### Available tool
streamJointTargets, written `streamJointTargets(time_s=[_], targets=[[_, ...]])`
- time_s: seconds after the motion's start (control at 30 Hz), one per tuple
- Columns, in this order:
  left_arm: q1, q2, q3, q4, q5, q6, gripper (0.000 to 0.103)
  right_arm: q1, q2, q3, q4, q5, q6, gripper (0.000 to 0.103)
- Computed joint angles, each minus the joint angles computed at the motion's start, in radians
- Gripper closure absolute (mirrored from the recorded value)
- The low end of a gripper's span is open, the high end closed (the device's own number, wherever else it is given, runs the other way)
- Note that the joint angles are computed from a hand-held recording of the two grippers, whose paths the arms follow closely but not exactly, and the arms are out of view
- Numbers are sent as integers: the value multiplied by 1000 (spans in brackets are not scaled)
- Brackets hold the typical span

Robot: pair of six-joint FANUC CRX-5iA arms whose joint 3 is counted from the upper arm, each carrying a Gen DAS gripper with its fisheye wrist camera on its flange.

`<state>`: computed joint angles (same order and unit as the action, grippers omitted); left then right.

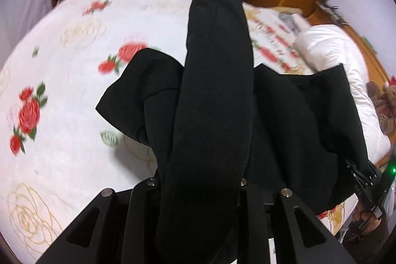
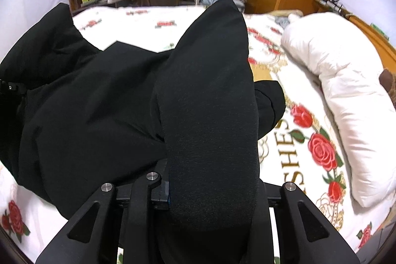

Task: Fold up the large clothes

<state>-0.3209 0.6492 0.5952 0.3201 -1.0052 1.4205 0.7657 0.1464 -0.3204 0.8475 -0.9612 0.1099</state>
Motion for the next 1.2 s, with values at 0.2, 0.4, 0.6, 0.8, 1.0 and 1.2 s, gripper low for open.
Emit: streamJointTargets(time_s=[0.2, 0.4, 0.6, 0.8, 1.0, 1.2], targets=[[-8, -92, -92, 57, 61, -31, 77, 41, -48, -8, 93, -30, -43, 82], [-24, -118, -124, -10, 62, -3, 76, 83, -75, -3, 72, -61, -2, 84], [-32, -110, -211, -161, 29, 140, 74, 84, -66, -49, -93, -42, -4, 83], [-1, -99, -254, -152, 52, 226, 51, 39, -56, -74, -180, -6, -31, 70], [27, -91, -280, -94, 71, 178, 40, -6, -148, -153, -220, 111, -23, 54], [60, -140, -350, -81, 133, 143, 36, -17, -171, -141, -200, -2, 40, 35]])
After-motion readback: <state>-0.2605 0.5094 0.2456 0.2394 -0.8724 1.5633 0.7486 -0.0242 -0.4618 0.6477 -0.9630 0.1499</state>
